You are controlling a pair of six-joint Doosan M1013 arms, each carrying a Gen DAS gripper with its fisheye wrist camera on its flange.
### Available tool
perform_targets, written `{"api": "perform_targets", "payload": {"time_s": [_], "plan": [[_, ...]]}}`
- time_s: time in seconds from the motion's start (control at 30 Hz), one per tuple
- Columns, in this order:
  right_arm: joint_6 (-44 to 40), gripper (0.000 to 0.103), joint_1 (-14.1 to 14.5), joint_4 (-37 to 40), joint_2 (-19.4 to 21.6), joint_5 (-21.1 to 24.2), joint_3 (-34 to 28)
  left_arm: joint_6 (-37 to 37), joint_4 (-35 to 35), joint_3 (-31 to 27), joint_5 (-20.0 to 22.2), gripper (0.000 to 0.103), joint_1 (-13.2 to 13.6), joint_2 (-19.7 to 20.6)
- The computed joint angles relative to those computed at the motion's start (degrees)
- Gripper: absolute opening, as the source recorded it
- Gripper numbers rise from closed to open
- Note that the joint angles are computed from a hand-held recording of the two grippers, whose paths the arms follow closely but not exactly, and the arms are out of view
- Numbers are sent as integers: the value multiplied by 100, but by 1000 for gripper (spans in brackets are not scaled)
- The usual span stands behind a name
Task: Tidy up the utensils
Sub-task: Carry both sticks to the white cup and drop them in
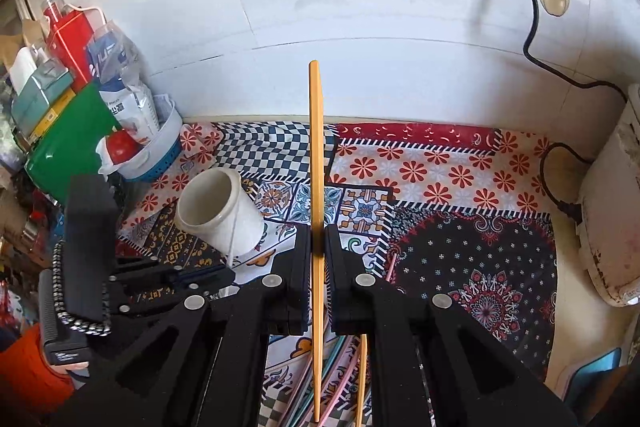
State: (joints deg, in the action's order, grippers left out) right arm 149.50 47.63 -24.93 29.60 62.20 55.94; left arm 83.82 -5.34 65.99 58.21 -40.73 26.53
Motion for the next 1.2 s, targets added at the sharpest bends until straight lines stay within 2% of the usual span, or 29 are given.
{"api": "perform_targets", "payload": {"time_s": [0.37,0.67,0.83,0.93,1.2], "plan": [[-732,6,-27,142,452,-125,-772,-667,389,324,-1078,2,145,-614],[-1214,6,-93,40,951,-202,-1665,-1078,827,159,-1635,2,287,-713],[-1406,6,-142,-74,1332,-232,-2304,-1222,1044,26,-1741,2,344,-662],[-1528,6,-175,-45,1614,-172,-2761,-1188,905,-42,-1737,2,410,-593],[-1783,6,-247,119,2278,57,-3744,-1046,603,-253,-1420,2,536,-312]]}}
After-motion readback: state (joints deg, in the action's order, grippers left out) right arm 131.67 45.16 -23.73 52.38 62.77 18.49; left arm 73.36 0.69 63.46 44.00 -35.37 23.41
